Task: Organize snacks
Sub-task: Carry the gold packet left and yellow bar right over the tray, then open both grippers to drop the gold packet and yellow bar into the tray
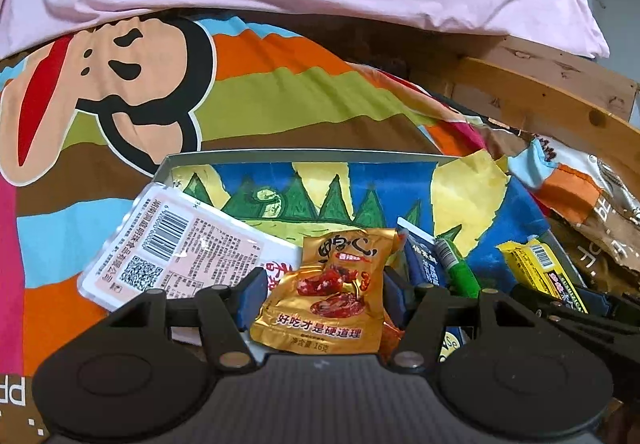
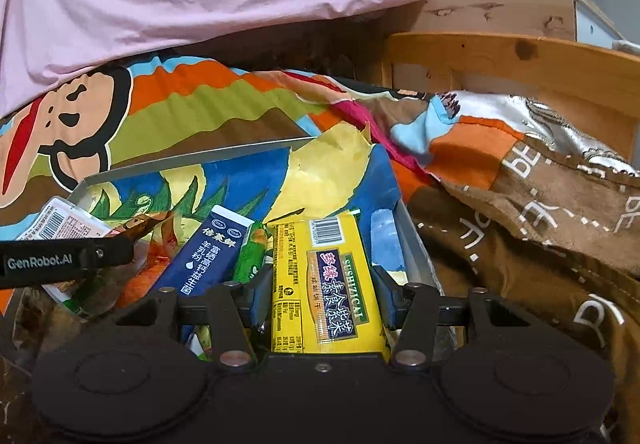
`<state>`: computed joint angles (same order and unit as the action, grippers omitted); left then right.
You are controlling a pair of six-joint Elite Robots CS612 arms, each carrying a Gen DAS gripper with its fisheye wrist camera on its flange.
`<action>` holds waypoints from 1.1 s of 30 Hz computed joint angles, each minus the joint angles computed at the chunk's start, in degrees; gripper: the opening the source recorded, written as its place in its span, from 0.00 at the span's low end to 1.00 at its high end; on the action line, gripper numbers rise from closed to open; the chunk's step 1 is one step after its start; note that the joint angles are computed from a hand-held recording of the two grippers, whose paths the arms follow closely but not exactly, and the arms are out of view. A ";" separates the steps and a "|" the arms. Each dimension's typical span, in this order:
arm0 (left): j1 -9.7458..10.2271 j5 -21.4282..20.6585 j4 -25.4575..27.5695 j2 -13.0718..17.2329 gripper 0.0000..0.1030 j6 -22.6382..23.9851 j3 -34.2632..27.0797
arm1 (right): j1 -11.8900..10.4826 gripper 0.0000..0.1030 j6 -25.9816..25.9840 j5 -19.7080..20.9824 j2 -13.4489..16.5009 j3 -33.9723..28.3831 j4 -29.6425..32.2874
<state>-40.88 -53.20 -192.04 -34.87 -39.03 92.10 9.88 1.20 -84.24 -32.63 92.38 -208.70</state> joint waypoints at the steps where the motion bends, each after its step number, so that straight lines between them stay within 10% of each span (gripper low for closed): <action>1: -0.07 0.31 0.02 0.12 0.63 0.27 -0.15 | 0.01 0.52 0.01 -0.08 0.08 -0.10 0.12; 14: -0.32 0.04 0.14 0.45 0.64 1.00 -0.64 | 0.02 0.54 0.50 -0.45 0.55 -0.85 2.03; 33: -3.64 7.37 -4.37 -5.10 0.93 -0.47 5.25 | -1.53 0.95 3.66 1.64 -5.10 6.25 -9.10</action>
